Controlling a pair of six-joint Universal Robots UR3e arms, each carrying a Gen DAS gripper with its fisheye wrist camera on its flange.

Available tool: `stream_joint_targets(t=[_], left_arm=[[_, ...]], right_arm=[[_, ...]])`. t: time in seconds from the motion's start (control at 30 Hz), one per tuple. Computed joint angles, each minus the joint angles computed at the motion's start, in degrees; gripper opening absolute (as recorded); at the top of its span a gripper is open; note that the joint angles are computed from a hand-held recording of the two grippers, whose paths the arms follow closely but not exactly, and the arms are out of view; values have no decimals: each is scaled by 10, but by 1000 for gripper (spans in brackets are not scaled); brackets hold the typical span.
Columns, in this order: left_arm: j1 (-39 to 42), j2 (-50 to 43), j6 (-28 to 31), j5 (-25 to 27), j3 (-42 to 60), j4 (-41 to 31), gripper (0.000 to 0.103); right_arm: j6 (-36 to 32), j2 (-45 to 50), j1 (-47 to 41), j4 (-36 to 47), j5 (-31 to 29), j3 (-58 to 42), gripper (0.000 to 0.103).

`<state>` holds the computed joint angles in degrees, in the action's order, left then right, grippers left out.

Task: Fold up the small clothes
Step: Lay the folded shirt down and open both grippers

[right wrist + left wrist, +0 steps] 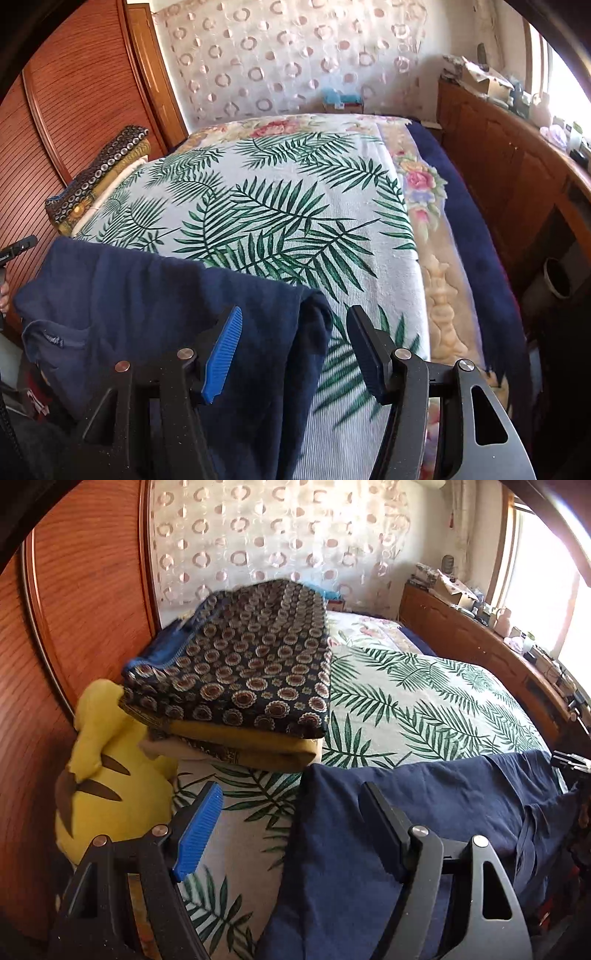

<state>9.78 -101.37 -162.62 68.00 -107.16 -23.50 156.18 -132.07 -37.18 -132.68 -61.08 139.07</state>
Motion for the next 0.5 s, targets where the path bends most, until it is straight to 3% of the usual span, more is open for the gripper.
stream_joint_targets(t=[0.23,0.5], left_arm=[[-22,-55,-5,26,38,-12,77],[-35,-75,-5,44,31,5,77]], right_arm=[[32,103,71,-87,-56,-22,61],[50,150,136,-154,-130,-25,61]])
